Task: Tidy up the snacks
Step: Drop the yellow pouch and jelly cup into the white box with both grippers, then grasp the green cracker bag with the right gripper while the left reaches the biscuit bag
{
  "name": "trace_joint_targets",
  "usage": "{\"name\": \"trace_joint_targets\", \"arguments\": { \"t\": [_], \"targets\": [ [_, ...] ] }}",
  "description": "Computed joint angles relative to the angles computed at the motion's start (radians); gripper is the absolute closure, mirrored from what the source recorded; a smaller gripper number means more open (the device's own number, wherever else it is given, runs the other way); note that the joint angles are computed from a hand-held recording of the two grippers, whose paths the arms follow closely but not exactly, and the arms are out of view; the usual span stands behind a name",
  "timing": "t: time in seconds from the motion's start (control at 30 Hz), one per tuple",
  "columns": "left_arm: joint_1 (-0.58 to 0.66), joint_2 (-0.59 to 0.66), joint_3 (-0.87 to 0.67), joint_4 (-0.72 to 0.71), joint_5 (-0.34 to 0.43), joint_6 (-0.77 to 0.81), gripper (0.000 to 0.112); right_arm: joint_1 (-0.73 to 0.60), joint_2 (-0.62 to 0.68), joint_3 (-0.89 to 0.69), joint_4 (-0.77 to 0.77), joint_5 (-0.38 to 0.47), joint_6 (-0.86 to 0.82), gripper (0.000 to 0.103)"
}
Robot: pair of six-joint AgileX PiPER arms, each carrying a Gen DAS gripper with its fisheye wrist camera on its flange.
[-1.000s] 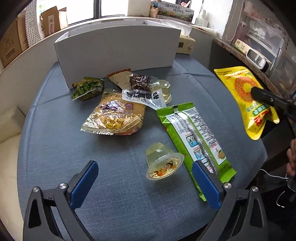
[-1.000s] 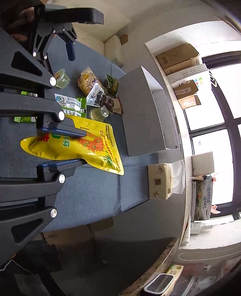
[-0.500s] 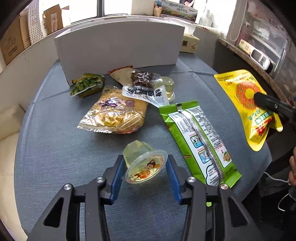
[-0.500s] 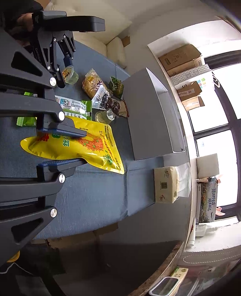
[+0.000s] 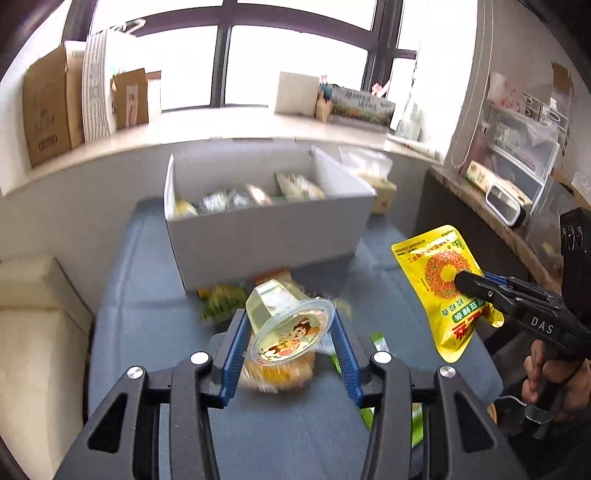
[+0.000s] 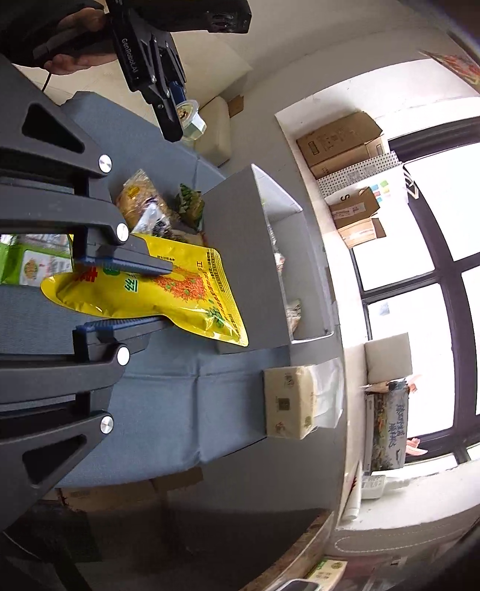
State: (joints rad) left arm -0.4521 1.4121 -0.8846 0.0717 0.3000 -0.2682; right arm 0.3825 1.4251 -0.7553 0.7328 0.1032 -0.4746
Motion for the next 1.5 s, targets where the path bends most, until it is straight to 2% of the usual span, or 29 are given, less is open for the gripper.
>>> {"name": "trace_joint_targets", "arguments": {
  "t": [0.07,0.13,0.23,0.33,0.47,0.57,0.6,0.63,0.67,0.7,0.73,0.77,0.83,0.93,1.13,1.3,1.4,1.5],
  "targets": [
    [0.039,0.039,-0.095,-0.023,0.023,0.053,0.063,-0.005,0.038,-0.094,-0.013,0.029,-0.01,0.08],
    [0.075,0.091,-0.2,-0.009,0.045,0.055,0.063,-0.001,0.089,-0.199,-0.14,0.044,0.1,0.08],
    [0.141,0.208,-0.403,-0.145,0.108,0.192,0.063,-0.018,0.199,-0.394,-0.178,0.114,0.129,0.08],
    [0.17,0.359,-0.641,-0.11,0.206,0.174,0.063,-0.043,0.342,-0.635,-0.229,0.225,0.194,0.08],
    [0.197,0.569,-0.947,-0.141,0.355,0.212,0.063,-0.053,0.526,-0.936,-0.402,0.339,0.347,0.08],
    [0.208,0.701,-1.127,-0.177,0.456,0.238,0.062,-0.076,0.664,-1.155,-0.39,0.468,0.343,0.08],
    [0.212,0.738,-1.179,-0.185,0.493,0.237,0.06,-0.08,0.708,-1.226,-0.402,0.516,0.353,0.078],
    [0.208,0.765,-1.215,-0.153,0.516,0.204,0.047,-0.077,0.74,-1.277,-0.442,0.546,0.39,0.077],
    [0.203,0.772,-1.216,-0.115,0.509,0.172,0.02,-0.066,0.774,-1.338,-0.522,0.581,0.459,0.061],
    [0.204,0.769,-1.203,-0.106,0.497,0.163,0.009,-0.065,0.794,-1.367,-0.568,0.595,0.494,0.018],
    [0.209,0.754,-1.164,-0.124,0.46,0.174,0.009,-0.072,0.794,-1.356,-0.575,0.575,0.511,0.002],
    [0.214,0.743,-1.14,-0.143,0.45,0.187,0.009,-0.079,0.772,-1.305,-0.542,0.515,0.501,0.0],
    [0.212,0.725,-1.107,-0.133,0.433,0.19,0.009,-0.095,0.747,-1.249,-0.464,0.474,0.451,0.0],
    [0.196,0.708,-1.081,-0.068,0.424,0.163,0.009,-0.09,0.742,-1.236,-0.488,0.47,0.47,0.0],
    [0.186,0.659,-1.006,-0.071,0.386,0.172,0.009,-0.084,0.691,-1.148,-0.463,0.43,0.443,0.0],
    [0.164,0.515,-0.785,-0.048,0.27,0.175,0.009,-0.064,0.553,-0.923,-0.405,0.322,0.363,0.0],
    [0.128,0.415,-0.632,0.065,0.234,0.081,0.009,-0.037,0.471,-0.789,-0.456,0.28,0.358,0.0],
    [0.11,0.286,-0.449,0.037,0.16,0.095,0.009,-0.03,0.366,-0.608,-0.308,0.206,0.201,0.0]
  ]
}}
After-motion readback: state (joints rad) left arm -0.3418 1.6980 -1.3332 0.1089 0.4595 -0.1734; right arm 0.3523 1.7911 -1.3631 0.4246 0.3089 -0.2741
